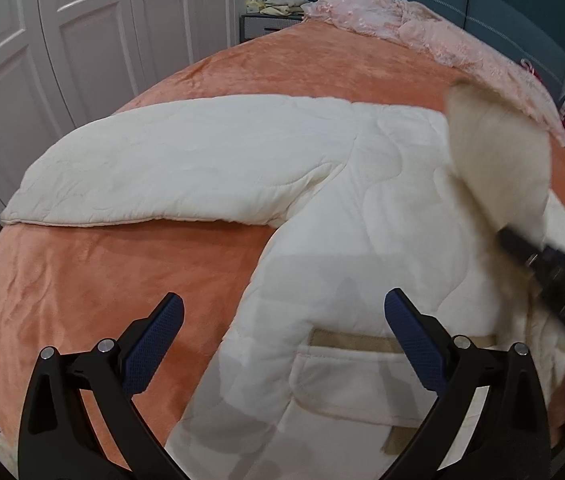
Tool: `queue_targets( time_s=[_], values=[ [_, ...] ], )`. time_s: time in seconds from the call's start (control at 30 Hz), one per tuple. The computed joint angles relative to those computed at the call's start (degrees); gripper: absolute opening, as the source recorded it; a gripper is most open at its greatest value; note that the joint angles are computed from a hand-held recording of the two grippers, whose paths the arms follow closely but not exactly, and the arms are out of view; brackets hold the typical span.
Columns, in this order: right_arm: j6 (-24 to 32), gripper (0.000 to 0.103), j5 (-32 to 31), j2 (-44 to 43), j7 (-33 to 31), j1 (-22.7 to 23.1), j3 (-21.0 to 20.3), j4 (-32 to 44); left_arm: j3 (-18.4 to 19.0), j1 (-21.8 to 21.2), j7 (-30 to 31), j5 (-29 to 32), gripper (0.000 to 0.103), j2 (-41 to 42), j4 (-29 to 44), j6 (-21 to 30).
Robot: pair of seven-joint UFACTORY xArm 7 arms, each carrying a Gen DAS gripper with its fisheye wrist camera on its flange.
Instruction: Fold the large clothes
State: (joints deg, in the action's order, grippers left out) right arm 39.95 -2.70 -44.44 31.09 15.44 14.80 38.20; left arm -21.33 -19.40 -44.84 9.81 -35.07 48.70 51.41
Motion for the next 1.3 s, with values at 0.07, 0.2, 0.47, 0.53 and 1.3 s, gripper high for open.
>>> queue_targets(
  time_s=[0.07,0.2,0.47,0.53,1.3],
  values=[
    [-0.04,0.043,0.34,0.14,0.58,0.85,0.92,-0.21,1.07,-0.46,0.48,-1.14,0.098,0.38,0.27,-1.94],
    [1.62,0.050,1.20,-5.97,1.43,2.88,1.22,-2.61,3.67,-2.00,1.96,-5.72,0.098,2.52,1.47,-5.50],
    [20.07,0.059,-0.01,-31.36,5.68,-5.16,-5.17,-9.08,7.57,-7.65,6.05,-20.22,0.098,12.27,5.22,-10.85],
    [24.18,0.059,-0.66,-36.29,5.38,-8.80,-8.21,-10.40,8.23,-9.25,7.02,-24.41,0.098,14.07,5.61,-12.20],
    [13.22,0.008,4.14,-38.20,-1.99,-27.17,-15.67,-15.95,3.33,-5.41,2.95,-9.26,0.007,13.83,5.33,-12.18]
  ],
)
